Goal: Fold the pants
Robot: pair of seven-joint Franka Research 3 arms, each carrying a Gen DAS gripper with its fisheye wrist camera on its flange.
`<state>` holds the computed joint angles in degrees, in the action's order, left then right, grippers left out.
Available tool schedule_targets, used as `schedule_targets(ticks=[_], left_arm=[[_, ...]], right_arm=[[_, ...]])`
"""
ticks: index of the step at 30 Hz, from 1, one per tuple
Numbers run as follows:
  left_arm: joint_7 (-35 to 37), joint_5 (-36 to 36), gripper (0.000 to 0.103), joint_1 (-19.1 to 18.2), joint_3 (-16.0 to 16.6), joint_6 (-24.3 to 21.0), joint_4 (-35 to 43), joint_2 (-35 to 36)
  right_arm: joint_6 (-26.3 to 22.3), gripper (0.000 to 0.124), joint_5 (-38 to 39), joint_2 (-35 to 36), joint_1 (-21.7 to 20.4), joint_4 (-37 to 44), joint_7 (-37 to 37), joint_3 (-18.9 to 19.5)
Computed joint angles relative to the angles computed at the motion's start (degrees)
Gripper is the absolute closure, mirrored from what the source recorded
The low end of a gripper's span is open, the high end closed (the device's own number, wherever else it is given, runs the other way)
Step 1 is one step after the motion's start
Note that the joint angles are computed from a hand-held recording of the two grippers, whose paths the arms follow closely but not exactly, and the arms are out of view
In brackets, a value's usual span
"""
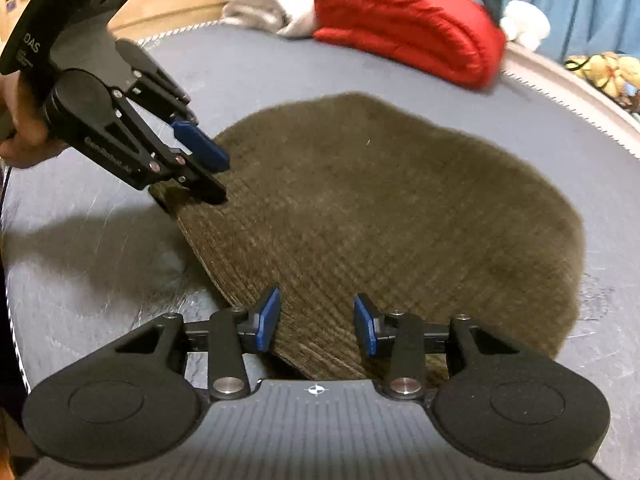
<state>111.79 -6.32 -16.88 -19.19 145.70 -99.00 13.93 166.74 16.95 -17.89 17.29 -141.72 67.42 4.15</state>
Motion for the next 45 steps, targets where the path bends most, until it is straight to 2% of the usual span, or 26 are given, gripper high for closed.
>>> schedule_targets(ticks=[3,5,7,8,10,11,14,16,17,19,20,21,22,23,26,27,29,31,34,37,38,39,40,42,44,45], left_arm=[[0.5,-1.2,0.067,0.4,-0.3,1.7,-0.9,-0.7],[-1.6,-3.3,0.067,0.8,-0.1,3.8,-2.2,-2.1],[-1.8,-7.8,0.067,2.1,-0.5,3.9,-1.9,-2.3],[-3.8,-7.3,0.068,2.0,0.2,2.7,-1.1,-1.9],[-10.6,2.6,0.071,-0.4,3.1,-0.3,0.3,-0.6],[-11.2,4.9,0.064,-0.7,3.3,-0.9,0.3,-0.3],[-12.5,4.0,0.064,0.3,2.5,-1.7,0.9,-0.1],[-12.1,3.0,0.062,0.9,2.1,0.7,-0.2,-1.0],[-13.4,3.3,0.056,0.9,2.3,1.4,-0.4,-1.1],[-17.8,4.9,0.034,0.4,3.1,3.7,-1.5,-1.5],[-20.2,5.4,0.016,0.4,3.5,4.4,-1.6,-1.4],[-22.7,5.3,0.011,0.6,3.7,4.1,-1.1,-1.0],[-24.6,4.3,0.011,0.9,3.6,3.0,-0.2,-0.3],[-25.3,1.9,0.011,1.8,3.1,1.4,0.4,0.3],[-26.1,-5.7,0.011,4.1,1.2,-1.5,1.8,2.3],[-25.4,-8.2,0.011,4.8,0.5,-1.9,1.9,2.7],[-24.2,-11.6,0.011,5.6,-0.4,-2.7,2.4,3.6],[-21.9,-14.0,0.012,6.2,-1.2,-3.8,2.7,3.9],[-16.8,-18.1,0.029,6.8,-2.6,-4.7,2.3,3.7],[-18.3,-15.8,0.036,4.8,-1.2,-3.4,0.9,2.0],[-18.6,-15.7,0.041,4.5,-1.0,-3.2,0.5,1.5],[-18.7,-16.1,0.046,4.5,-1.0,-3.1,0.2,1.0],[-18.4,-16.8,0.048,4.5,-1.0,-3.0,-0.1,0.5],[-16.5,-19.6,0.053,5.0,-1.3,-3.1,-1.3,-0.7],[-14.0,-21.9,0.053,5.3,-1.3,-4.3,-2.0,-1.7],[-13.8,-20.5,0.052,4.6,-0.9,-4.3,-2.4,-2.2]], right_arm=[[-2.5,0.081,1.6,0.9,0.3,2.3,-0.1,-1.2],[-2.1,0.081,0.8,0.7,-0.3,1.8,0.2,-0.4],[-1.5,0.081,-0.3,0.5,-0.8,1.3,0.8,0.4],[-1.7,0.081,-0.6,0.5,-0.8,1.3,1.0,0.5],[-1.6,0.081,-0.6,0.7,-0.6,1.3,0.8,0.4],[-1.4,0.081,-0.6,0.7,-0.5,1.1,1.1,0.5],[-2.0,0.081,-1.3,0.6,-0.6,1.3,1.4,0.8],[-2.1,0.081,-3.3,0.3,-1.7,1.3,2.9,1.8],[-2.2,0.081,-3.8,0.1,-2.1,1.5,4.0,2.1],[-1.2,0.077,-4.3,-0.7,-2.7,1.1,6.3,2.5],[0.3,0.064,-5.0,-1.3,-3.7,0.5,8.4,3.2],[2.5,0.044,-7.0,-1.9,-6.0,-0.2,12.1,5.1],[4.7,0.036,-9.9,-2.6,-9.9,-1.1,17.2,8.2],[6.4,0.032,-12.4,-3.5,-13.7,-1.7,22.1,11.1],[7.3,0.032,-15.6,-5.4,-21.1,-2.7,33.5,15.8],[6.1,0.031,-16.7,-6.0,-24.5,-2.8,38.2,18.1],[1.0,0.03,-17.4,-6.1,-27.9,-1.9,45.1,19.9],[-4.6,0.028,-16.0,-5.1,-27.6,-1.1,50.1,18.5],[-7.6,0.028,-6.2,-2.9,-19.1,-1.7,48.4,9.2],[-5.0,0.034,-1.8,-2.4,-13.2,-3.3,45.4,3.2],[-3.7,0.046,-2.2,-2.5,-12.2,-3.7,44.5,2.3],[-2.5,0.058,-3.7,-2.7,-12.7,-3.8,45.3,2.8],[-1.8,0.064,-5.9,-3.0,-14.0,-4.0,47.4,4.1],[-0.5,0.089,-8.3,-3.4,-15.4,-4.5,50.5,5.3],[0.6,0.096,-12.3,-3.8,-18.6,-4.5,54.9,7.5],[1.4,0.097,-14.5,-3.8,-20.2,-4.6,56.7,8.7]])
